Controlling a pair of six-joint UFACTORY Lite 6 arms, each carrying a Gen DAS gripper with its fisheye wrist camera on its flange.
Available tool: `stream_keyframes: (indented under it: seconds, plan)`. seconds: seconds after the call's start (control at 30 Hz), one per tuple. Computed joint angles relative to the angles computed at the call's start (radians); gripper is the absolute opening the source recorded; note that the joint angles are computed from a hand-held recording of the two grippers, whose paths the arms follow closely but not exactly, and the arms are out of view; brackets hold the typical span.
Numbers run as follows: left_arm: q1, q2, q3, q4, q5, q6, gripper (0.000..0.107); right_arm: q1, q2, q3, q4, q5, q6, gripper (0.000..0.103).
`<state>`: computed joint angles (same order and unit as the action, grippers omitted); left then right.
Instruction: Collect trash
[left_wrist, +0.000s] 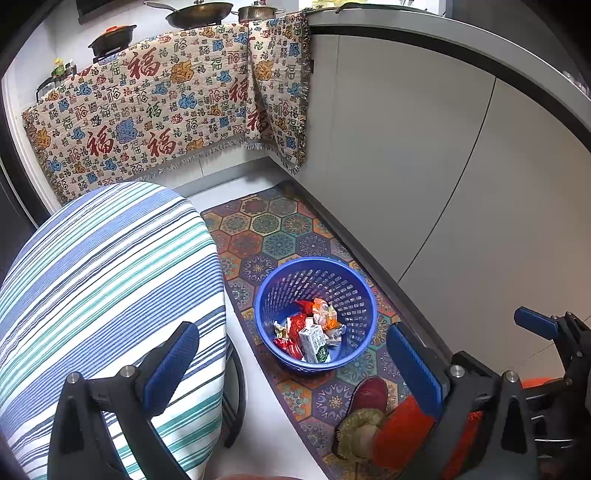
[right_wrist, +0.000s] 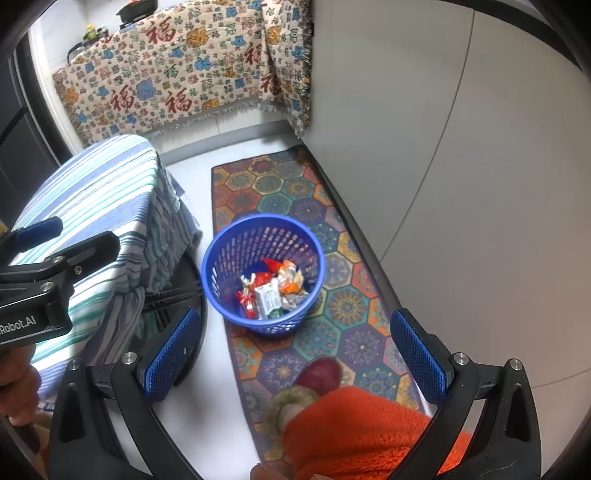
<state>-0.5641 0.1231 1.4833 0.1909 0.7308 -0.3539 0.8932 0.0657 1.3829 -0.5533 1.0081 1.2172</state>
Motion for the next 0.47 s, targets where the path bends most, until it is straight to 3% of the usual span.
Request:
stream_keyframes:
  seconds: [0.47]
  plan:
    - [0.000, -0.025, -0.030, -0.018, -0.035, 0.016, 0.103, -0.012, -0.007, -0.016, 0.012, -0.002, -0.004, 0.103]
